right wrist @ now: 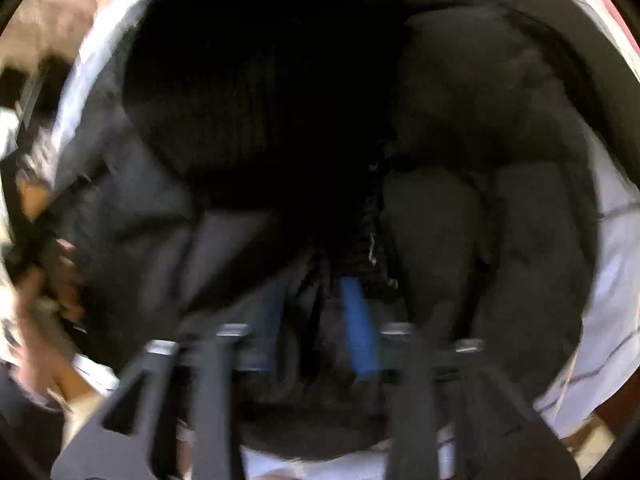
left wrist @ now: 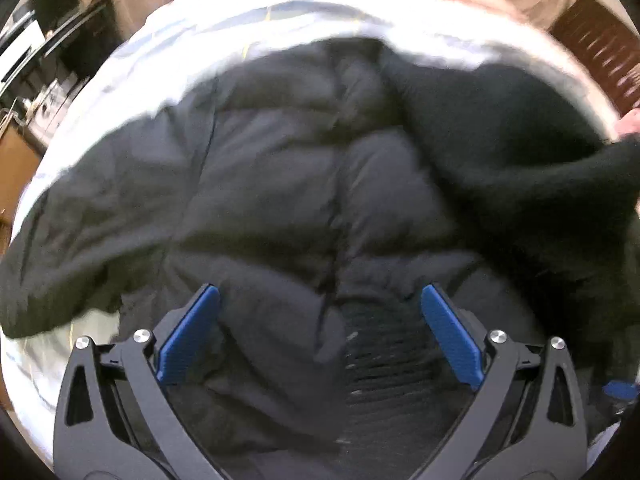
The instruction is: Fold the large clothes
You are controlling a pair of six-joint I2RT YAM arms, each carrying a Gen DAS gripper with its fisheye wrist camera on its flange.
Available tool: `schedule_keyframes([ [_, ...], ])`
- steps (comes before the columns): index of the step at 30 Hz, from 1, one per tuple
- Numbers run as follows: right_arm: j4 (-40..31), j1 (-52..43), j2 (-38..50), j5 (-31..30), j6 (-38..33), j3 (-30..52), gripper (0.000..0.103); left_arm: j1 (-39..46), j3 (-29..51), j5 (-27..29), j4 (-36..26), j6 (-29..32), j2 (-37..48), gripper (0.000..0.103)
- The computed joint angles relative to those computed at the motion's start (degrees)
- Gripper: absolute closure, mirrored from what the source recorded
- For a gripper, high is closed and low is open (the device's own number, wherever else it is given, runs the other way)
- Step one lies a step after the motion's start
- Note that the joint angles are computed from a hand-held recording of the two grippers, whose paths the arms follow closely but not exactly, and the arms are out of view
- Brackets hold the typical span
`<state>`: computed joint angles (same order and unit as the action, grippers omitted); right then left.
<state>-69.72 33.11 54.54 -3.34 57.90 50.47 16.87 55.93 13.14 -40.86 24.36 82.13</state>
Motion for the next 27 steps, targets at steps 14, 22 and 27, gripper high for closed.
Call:
schedule_keyframes([
  [14, 14.9, -31.5, 43.9, -5.4, -43.7, 26.8, 0.007, -15.9, 15.1, 11.7, -7.0, -31.1, 17.6, 0.004],
  [22, 21.9, -22.8, 35.6, 1.1, -40.1, 14.8, 0.053, -19.4, 9.4, 9.9, 0.3, -32.8, 15.6, 0.073],
  [27, 18.7, -16.8, 26.6, 1.8, -34.8, 14.8, 0.066, -17.7, 11.1, 7.7, -5.1, -26.4, 10.3, 0.079],
])
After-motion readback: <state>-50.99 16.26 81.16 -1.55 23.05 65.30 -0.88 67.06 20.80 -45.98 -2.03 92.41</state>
